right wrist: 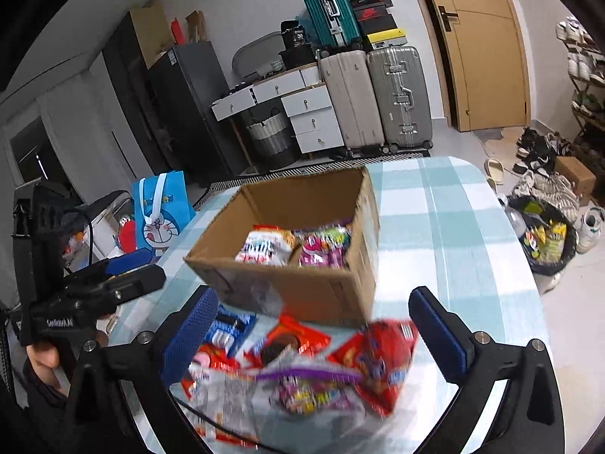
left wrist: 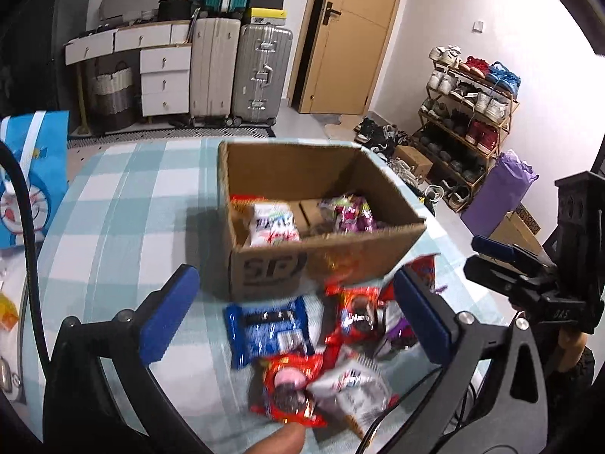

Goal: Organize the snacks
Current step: 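Move both tools back toward the remaining snacks on the table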

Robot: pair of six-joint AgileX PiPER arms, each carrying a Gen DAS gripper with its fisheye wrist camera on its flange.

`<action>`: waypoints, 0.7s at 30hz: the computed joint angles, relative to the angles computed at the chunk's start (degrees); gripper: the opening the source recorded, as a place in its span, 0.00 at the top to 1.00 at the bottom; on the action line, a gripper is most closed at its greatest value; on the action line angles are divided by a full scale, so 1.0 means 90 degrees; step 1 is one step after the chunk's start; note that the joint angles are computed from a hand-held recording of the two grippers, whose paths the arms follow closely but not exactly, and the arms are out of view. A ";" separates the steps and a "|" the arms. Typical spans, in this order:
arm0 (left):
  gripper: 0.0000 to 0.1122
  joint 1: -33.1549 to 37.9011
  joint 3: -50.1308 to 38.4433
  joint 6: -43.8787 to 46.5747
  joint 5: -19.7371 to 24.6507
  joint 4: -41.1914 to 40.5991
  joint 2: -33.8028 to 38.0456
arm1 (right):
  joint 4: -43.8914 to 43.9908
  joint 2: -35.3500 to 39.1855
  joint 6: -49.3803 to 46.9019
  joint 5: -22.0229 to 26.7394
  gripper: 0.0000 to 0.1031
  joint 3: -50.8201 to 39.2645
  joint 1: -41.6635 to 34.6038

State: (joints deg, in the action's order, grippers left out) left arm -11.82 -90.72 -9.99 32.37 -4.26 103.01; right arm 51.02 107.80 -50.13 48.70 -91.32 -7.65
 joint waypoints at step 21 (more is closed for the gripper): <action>0.09 -0.0438 0.2267 -0.1324 -0.0540 0.0848 -0.1187 | -0.0105 -0.0807 -0.0772 -0.0005 0.01 0.1873 -0.0286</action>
